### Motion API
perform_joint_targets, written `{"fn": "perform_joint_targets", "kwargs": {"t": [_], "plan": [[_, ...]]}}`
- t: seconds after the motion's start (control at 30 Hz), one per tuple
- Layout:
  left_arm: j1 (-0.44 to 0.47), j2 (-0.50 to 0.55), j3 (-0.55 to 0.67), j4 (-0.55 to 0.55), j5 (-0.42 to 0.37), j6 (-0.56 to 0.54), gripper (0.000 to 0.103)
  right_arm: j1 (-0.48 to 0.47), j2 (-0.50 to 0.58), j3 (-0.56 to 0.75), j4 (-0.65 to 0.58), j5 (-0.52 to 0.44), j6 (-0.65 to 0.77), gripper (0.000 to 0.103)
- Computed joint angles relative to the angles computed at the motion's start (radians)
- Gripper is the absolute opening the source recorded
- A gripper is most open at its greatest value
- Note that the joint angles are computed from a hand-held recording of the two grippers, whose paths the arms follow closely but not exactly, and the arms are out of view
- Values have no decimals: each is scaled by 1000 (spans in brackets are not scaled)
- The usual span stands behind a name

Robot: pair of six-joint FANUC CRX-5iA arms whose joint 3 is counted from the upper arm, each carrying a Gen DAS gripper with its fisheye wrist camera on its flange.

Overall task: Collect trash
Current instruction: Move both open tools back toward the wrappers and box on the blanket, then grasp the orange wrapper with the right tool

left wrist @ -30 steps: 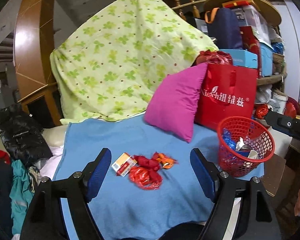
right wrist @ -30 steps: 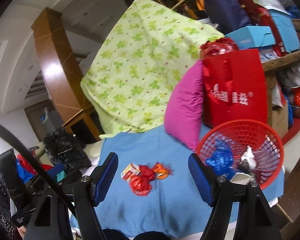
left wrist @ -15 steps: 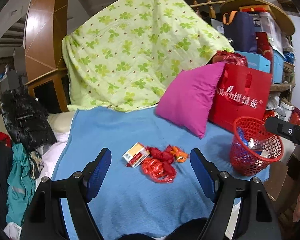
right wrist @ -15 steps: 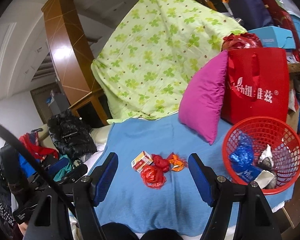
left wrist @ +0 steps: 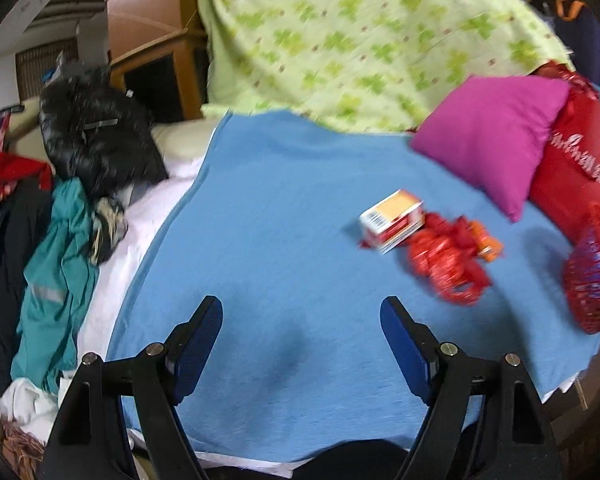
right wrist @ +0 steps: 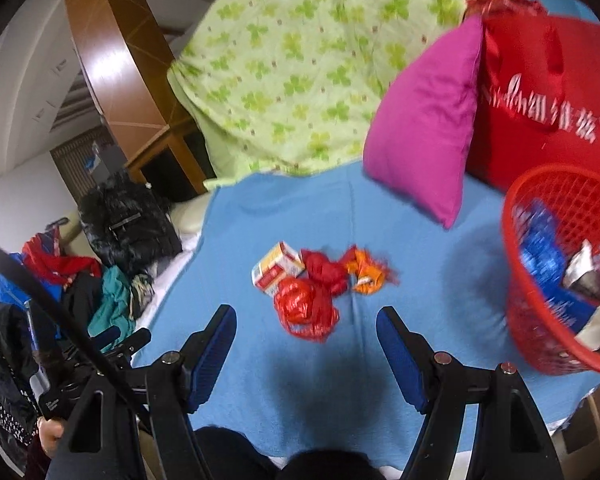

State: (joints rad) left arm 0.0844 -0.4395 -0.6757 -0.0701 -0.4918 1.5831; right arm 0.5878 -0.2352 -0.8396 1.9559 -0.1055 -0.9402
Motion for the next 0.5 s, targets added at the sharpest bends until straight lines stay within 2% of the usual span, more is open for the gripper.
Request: {"fn": "perform_joint_targets", "kwargs": {"t": [0.07,0.1,0.17,0.23,0.33,0.43,0.5], "plan": [[0,32,11,-19,-3,17,82,-51,42,32,112,54,-71,76],[-3,51,17,-27,0,20,82,-52,63,41,101,56,-53,76],[-11,77,27,-34,5,21,82,-26,106,53,-17,29,49,76],[-22,117,46,-38,13,17,82,-45,148,75,-27,42,64,76],[-22,181,72,15,41,-60,82,-10,220,112,-260,-1,278,76],[-12,250,84,135,90,-217,82,14,304,178,-495,-29,495,75],[-11,297,100,204,114,-303,82,4,351,218,-558,-25,555,74]]}}
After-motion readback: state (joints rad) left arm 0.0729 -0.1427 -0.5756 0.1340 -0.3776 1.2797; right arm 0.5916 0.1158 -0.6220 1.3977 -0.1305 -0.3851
